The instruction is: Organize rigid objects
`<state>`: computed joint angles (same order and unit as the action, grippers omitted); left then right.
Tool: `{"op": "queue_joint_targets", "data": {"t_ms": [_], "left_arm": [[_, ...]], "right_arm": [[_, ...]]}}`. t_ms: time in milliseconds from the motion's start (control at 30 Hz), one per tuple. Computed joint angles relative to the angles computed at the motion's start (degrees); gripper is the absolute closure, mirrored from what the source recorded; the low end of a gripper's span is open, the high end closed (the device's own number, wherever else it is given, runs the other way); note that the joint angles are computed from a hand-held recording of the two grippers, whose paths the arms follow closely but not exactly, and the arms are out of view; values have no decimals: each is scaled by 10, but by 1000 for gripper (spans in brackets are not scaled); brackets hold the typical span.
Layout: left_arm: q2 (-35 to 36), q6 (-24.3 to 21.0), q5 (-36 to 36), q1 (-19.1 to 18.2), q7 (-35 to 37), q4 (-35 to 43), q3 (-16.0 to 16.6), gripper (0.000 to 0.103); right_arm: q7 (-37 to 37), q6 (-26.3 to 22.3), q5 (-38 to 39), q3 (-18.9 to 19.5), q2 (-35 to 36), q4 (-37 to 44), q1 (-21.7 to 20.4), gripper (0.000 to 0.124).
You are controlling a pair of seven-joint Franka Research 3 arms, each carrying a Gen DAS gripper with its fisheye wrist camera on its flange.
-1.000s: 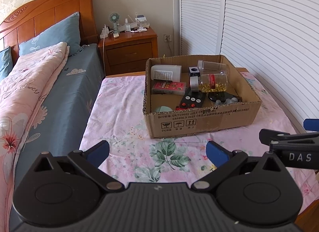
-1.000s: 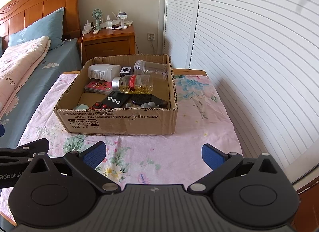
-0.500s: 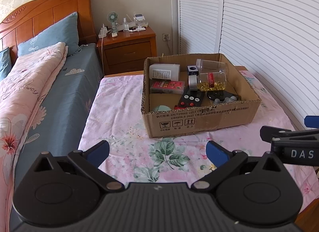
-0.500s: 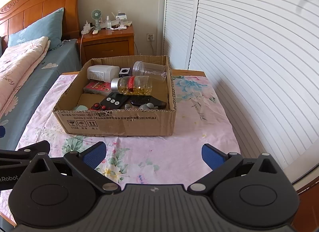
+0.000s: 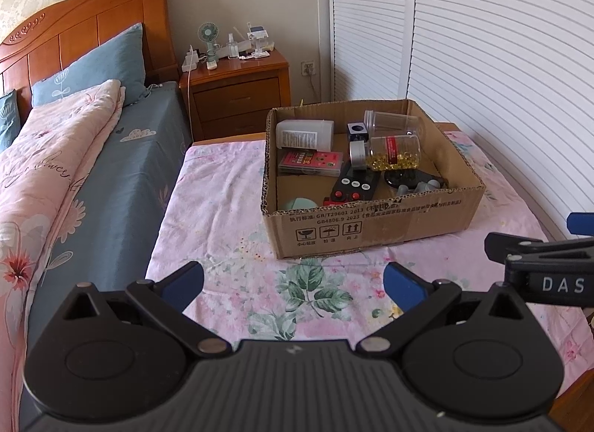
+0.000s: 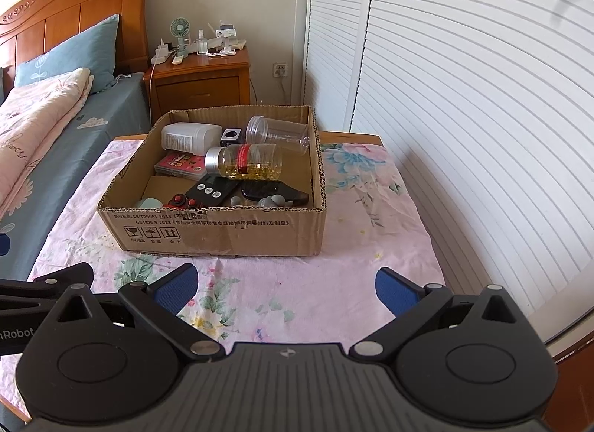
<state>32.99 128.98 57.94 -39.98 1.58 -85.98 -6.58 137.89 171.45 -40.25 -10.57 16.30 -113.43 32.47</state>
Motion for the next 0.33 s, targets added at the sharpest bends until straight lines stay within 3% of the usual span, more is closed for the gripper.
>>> {"op": "queue_joint_targets", "data": {"t_ms": [333], "left_arm": [[1, 2, -2, 0, 3, 2, 0, 1]], "right_arm": [[-3, -2, -1, -1, 0, 0, 0, 21]]}}
